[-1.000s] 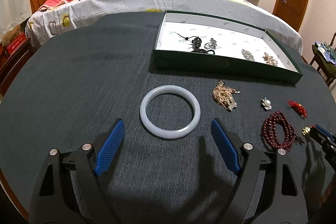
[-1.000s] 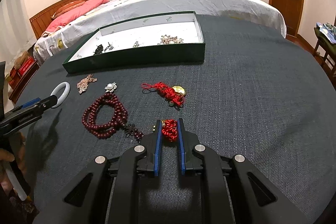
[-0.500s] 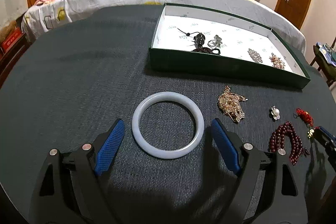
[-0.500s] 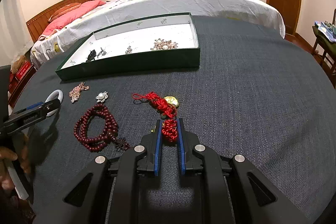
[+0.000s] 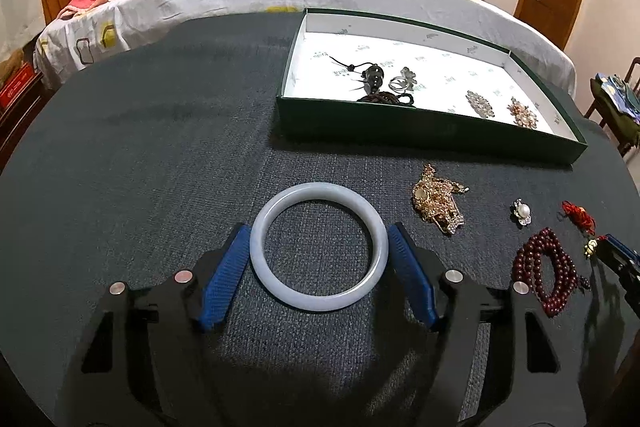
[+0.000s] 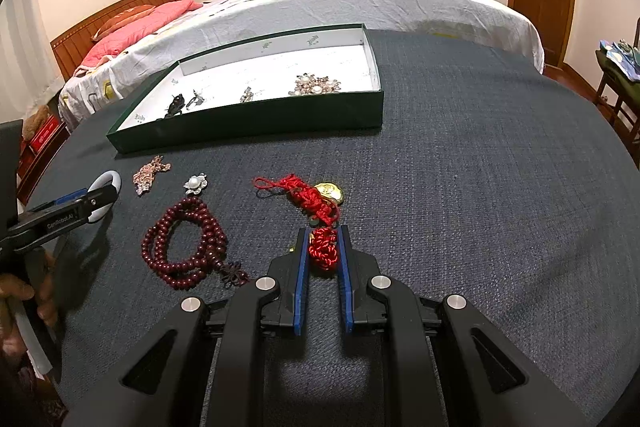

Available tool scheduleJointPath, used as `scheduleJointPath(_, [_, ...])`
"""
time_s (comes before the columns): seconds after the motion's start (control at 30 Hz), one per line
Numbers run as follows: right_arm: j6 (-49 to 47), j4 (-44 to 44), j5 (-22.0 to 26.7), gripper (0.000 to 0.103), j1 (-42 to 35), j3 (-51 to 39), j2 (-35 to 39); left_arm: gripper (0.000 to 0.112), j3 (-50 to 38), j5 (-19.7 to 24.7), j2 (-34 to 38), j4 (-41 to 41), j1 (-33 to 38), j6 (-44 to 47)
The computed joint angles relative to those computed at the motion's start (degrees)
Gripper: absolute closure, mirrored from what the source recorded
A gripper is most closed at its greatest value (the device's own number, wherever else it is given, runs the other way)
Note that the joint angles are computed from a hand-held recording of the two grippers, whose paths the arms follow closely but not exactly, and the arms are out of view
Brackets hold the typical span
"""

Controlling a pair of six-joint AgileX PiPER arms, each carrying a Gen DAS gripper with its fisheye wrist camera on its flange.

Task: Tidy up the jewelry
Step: 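Grasp the white jade bangle by its rim with the left tool, then carry the bangle into the white tray with the left tool while the right tool carries the tassel there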

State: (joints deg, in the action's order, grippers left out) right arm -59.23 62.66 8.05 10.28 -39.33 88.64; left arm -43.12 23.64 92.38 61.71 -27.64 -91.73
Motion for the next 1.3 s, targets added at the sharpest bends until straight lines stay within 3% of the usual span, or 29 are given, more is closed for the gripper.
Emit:
scheduleJointPath(0.27, [1.4,-1.2,-0.5,0.089,0.8,1.1,-3.2,0.043,1.5,3.3,-3.8,2.1,-3.4,-3.0])
scheduleJointPath(0.77, [19.9,-18.9,0.4,0.089,3.0,-0.6,-10.3,0.043,-1.8,9.4,-12.2,-1.1,-8.5,1.6])
scheduleJointPath(1.07, [21.8,-21.4,-0.2,0.089,4.7,-7.3,-7.6,0.043,-9.0,9.2,-9.1,-0.6,-8.2,5.3])
scheduleJointPath(1.3, [20.8,-21.2,0.0,0.089,5.1,-18.4,0.2,0.043,-18.6,7.4,-1.8,0.1,-5.9,8.7])
